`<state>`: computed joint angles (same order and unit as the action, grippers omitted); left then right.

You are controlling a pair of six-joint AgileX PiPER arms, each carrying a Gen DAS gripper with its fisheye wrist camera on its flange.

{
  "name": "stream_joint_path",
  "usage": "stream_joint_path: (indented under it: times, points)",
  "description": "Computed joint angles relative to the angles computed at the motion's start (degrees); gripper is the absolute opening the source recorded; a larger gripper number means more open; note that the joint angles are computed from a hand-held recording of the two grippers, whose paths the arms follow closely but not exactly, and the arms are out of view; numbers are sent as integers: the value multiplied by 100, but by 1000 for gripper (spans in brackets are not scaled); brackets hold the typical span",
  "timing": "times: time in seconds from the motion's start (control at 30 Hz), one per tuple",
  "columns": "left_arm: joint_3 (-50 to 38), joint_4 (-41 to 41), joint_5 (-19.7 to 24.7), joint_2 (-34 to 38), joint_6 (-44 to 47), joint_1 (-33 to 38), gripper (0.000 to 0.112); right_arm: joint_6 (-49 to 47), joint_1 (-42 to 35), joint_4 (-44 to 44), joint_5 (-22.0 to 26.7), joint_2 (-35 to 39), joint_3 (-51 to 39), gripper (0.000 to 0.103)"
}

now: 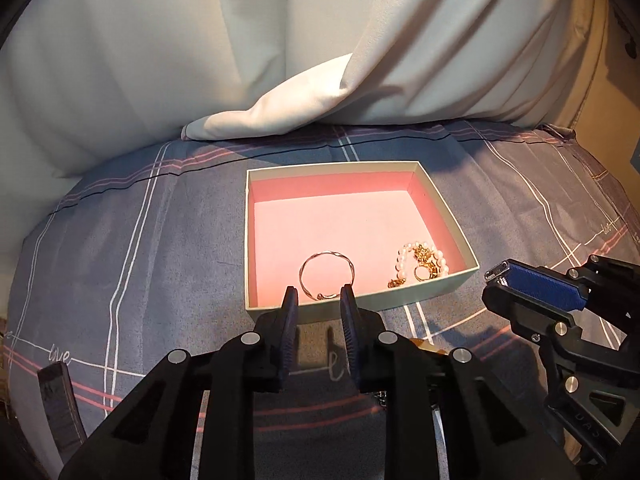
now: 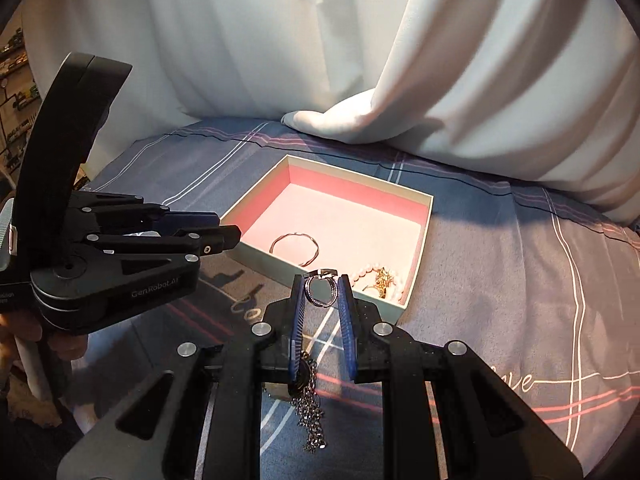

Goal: Organize jewelry
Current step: 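Carry the silver ring into the box and open the right tool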

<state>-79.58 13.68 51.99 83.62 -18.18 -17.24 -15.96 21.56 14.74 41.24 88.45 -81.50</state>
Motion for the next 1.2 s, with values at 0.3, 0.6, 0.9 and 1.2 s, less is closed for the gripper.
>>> stream_joint_path:
  times: [0.3, 0.6, 0.9, 1.2]
  points:
    - [-1625, -199, 516, 1096, 133, 231, 20, 620, 64, -557, 454, 927, -1349, 18]
    - [-2309, -525, 861, 1923, 256, 436, 20, 869, 61, -809, 1070, 1830, -2312, 18]
    - [-2266, -632, 893, 2126, 288, 500, 20, 859, -51, -760, 1292, 2099, -2454, 18]
    - [-2086, -939, 844, 1792, 395, 630, 70, 938, -33, -933, 1084, 1686, -2042, 50]
